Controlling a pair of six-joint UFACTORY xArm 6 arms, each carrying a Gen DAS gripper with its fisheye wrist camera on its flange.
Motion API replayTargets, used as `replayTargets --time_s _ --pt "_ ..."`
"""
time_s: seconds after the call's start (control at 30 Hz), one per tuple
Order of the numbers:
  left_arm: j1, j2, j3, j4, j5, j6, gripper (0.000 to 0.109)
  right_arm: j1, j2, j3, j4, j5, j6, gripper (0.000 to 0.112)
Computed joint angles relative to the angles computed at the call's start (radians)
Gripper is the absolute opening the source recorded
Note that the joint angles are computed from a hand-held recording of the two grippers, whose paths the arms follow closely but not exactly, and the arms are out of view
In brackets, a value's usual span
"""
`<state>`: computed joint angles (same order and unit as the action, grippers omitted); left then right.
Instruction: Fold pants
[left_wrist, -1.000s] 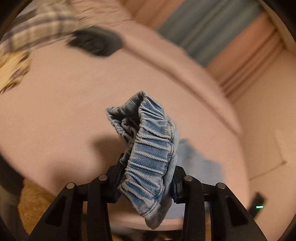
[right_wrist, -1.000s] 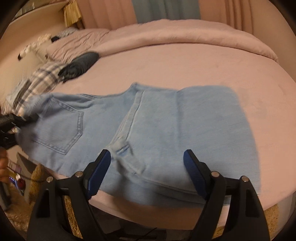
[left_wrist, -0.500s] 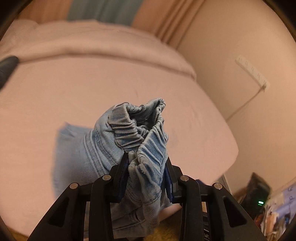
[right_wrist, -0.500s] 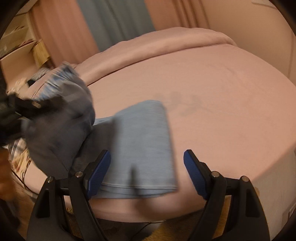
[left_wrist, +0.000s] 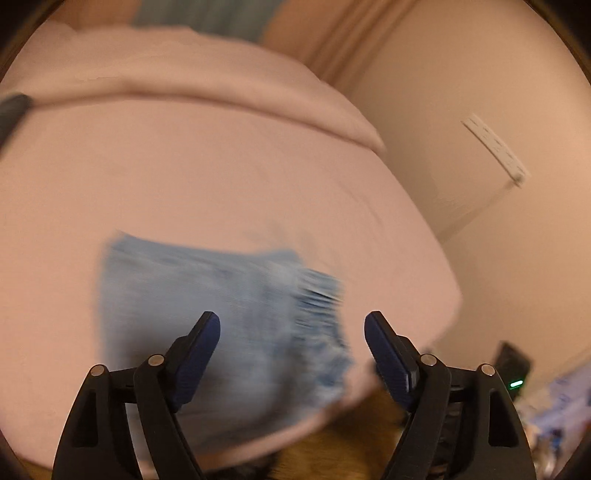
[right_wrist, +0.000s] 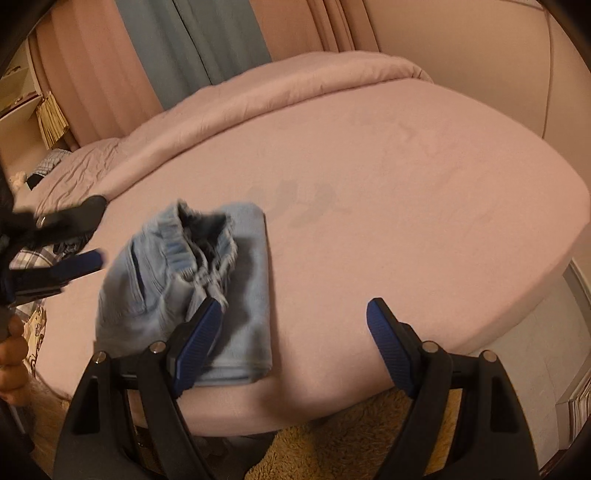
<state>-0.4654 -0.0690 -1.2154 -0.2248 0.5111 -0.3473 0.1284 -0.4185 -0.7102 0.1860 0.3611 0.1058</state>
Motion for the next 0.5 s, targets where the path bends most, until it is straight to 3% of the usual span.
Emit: replayTargets --time_s 0.13,0.2,0.3,0.4,0.5 --pt "0.035 -0.055 0.096 0.259 -0.026 -0.207 0.082 0.024 0.062 -0.090 0.276 0.012 -0.257 0.085" --pt "0.061 -0.067 0.141 0.272 -0.008 -0.227 0.082 0.051 0.118 -0.146 0.352 0.038 -0.340 0.085" --pt "0.095 -0.085 0.218 0.244 0.008 -0.242 0.082 0.087 0.217 -0.216 0.335 0.061 -0.333 0.084" --pt "0.105 -0.076 0.277 0.173 0.007 -0.213 0.081 0.103 0.304 -0.238 0.145 0.047 -0.167 0.046" --pt "0.110 -0.087 0.335 0.060 -0.042 -0.125 0.081 0.108 0.280 -0.172 0.192 -0.009 -0.216 0.041"
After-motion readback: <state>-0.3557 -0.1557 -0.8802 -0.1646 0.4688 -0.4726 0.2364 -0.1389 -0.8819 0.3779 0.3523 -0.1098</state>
